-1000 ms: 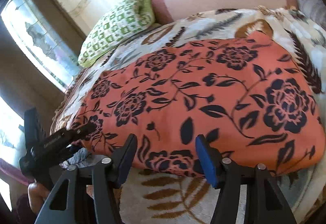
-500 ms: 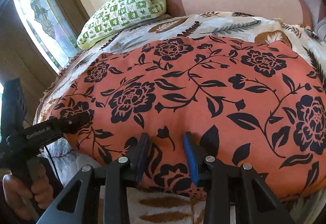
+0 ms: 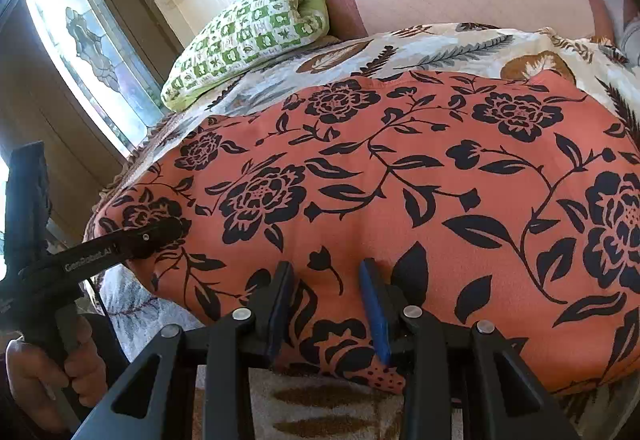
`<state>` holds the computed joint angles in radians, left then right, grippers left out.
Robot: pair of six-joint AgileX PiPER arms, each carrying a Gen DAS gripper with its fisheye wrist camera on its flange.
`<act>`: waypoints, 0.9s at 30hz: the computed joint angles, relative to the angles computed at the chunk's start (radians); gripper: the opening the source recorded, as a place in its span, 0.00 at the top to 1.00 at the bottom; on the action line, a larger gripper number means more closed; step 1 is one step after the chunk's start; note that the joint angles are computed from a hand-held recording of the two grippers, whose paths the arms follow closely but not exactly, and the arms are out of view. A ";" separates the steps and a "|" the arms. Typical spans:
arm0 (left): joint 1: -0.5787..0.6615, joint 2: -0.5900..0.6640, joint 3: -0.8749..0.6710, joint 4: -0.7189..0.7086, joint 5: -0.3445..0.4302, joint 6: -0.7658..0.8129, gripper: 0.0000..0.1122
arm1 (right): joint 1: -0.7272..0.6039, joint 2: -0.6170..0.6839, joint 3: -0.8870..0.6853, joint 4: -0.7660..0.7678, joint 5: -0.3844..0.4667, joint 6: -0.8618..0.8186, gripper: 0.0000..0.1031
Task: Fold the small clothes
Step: 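Grasp the coral shirt's edge with both tools and lift it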
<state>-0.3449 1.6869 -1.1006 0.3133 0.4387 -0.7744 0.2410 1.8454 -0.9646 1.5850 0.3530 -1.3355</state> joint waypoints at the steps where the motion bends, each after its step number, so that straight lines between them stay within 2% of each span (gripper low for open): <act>1: -0.004 0.000 -0.006 0.013 0.006 -0.009 0.75 | -0.006 -0.001 0.007 0.019 0.009 -0.018 0.62; 8: -0.044 -0.008 -0.037 0.115 0.057 -0.079 0.76 | -0.023 -0.003 0.027 0.093 0.040 -0.095 0.62; 14: -0.079 -0.016 -0.065 0.182 0.099 -0.130 0.76 | -0.060 0.001 0.041 0.122 0.103 -0.133 0.62; 17: -0.106 -0.018 -0.086 0.226 0.128 -0.157 0.77 | -0.090 0.004 0.041 0.096 0.155 -0.113 0.63; 22: -0.147 -0.014 -0.128 0.279 0.171 -0.185 0.78 | -0.173 0.013 0.036 0.029 0.287 -0.045 0.63; 27: -0.195 -0.001 -0.192 0.309 0.220 -0.182 0.79 | -0.225 -0.005 0.044 0.017 0.308 -0.037 0.63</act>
